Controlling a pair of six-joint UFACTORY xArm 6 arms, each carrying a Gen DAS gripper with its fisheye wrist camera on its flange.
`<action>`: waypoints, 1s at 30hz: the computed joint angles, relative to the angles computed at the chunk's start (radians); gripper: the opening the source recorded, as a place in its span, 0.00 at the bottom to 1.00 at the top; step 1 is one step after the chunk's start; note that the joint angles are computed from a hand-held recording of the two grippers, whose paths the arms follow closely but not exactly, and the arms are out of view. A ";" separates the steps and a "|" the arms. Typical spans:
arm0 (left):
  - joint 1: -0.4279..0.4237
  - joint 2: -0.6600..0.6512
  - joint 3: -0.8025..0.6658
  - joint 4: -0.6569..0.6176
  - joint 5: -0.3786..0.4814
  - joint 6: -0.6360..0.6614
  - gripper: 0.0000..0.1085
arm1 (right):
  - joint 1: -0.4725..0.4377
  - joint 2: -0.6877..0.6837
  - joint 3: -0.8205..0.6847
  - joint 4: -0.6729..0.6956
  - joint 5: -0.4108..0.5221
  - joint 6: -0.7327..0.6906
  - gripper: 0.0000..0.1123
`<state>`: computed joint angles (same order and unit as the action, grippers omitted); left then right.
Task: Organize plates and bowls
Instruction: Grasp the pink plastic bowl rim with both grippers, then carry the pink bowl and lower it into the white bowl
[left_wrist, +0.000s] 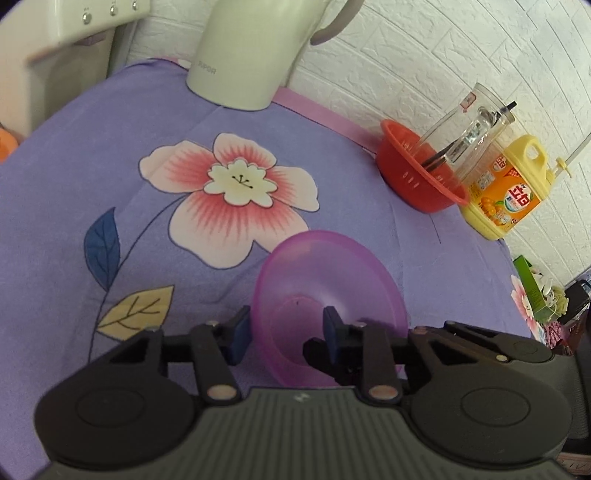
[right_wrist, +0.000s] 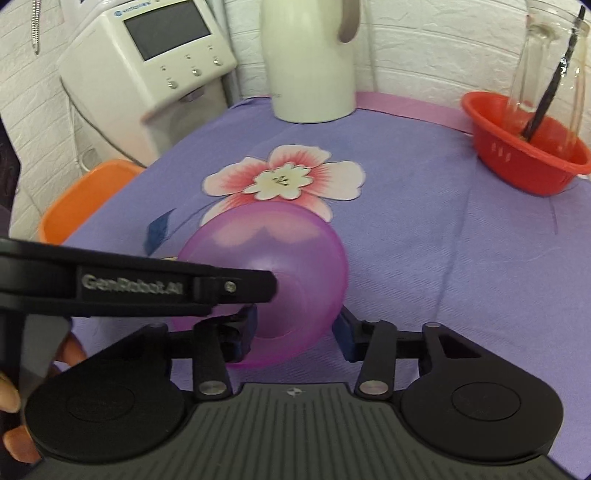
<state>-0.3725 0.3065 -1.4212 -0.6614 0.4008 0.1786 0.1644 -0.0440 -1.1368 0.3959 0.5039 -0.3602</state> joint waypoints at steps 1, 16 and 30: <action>0.001 -0.011 0.009 -0.009 0.001 -0.002 0.25 | 0.003 -0.004 0.001 -0.008 0.000 0.007 0.70; -0.159 -0.402 0.359 -0.085 -0.103 0.033 0.24 | -0.015 -0.413 0.259 -0.187 0.049 0.180 0.73; -0.501 -0.708 0.719 0.129 -0.222 -0.206 0.25 | -0.112 -1.133 0.640 -0.352 0.372 0.273 0.76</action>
